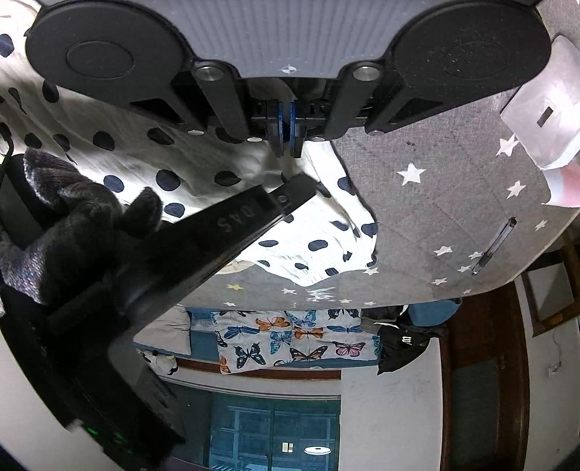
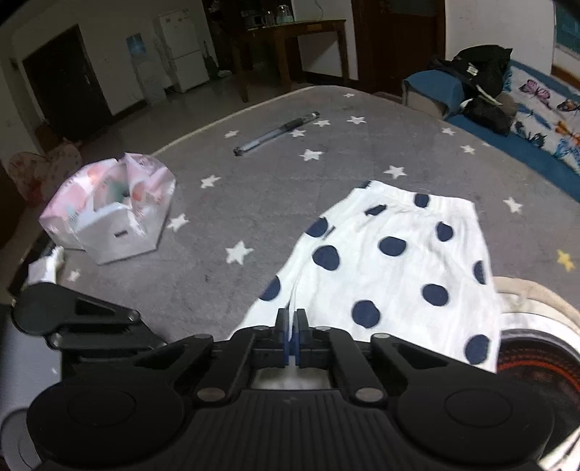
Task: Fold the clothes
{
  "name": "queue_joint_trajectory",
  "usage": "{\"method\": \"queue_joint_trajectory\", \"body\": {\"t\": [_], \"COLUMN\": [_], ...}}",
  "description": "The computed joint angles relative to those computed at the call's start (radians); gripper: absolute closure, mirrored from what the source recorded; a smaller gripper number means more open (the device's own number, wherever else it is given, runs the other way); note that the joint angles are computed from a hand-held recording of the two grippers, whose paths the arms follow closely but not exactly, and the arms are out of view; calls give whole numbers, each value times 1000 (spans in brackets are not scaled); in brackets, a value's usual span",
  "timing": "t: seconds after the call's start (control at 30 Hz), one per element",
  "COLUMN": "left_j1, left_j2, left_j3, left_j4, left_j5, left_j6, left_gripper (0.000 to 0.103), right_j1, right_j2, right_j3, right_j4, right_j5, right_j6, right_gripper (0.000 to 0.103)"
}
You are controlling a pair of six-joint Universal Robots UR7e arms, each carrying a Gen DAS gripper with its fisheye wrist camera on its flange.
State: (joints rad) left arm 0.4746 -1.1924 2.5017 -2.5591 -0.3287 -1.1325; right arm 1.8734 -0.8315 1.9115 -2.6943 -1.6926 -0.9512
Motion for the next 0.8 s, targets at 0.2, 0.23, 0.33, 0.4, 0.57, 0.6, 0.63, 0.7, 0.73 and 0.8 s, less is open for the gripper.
{"method": "queue_joint_trajectory", "body": {"t": [0.2, 0.23, 0.33, 0.4, 0.57, 0.6, 0.63, 0.7, 0.73, 0.8], "left_j1": [4, 6, 16, 24, 48, 52, 56, 64, 67, 71], "left_j2": [-17, -23, -37, -43, -28, -26, -25, -22, -20, -20], "left_j3": [-1, -3, -7, -8, -31, -35, -39, -47, -52, -63], "left_j4": [21, 33, 44, 35, 9, 7, 6, 4, 7, 39], "left_j5": [-5, -6, -9, -11, -5, -7, -9, -14, -15, -14], "left_j6": [-29, -40, -62, -55, -4, 1, 5, 13, 14, 2], "left_gripper": [98, 98, 98, 98, 97, 94, 92, 87, 84, 84], "right_j1": [-24, -29, -40, -47, -62, -65, -67, -70, -72, -75], "right_j2": [-10, -10, -11, -10, -11, -11, -12, -12, -12, -12], "right_j3": [-2, -4, -12, -19, -29, -31, -33, -36, -37, -38], "right_j4": [13, 19, 40, 57, 81, 86, 91, 99, 102, 107], "right_j5": [27, 33, 54, 68, 94, 100, 105, 110, 113, 118], "right_j6": [26, 34, 59, 77, 105, 111, 116, 123, 124, 124], "right_gripper": [103, 103, 103, 103, 103, 103, 103, 103, 103, 103]}}
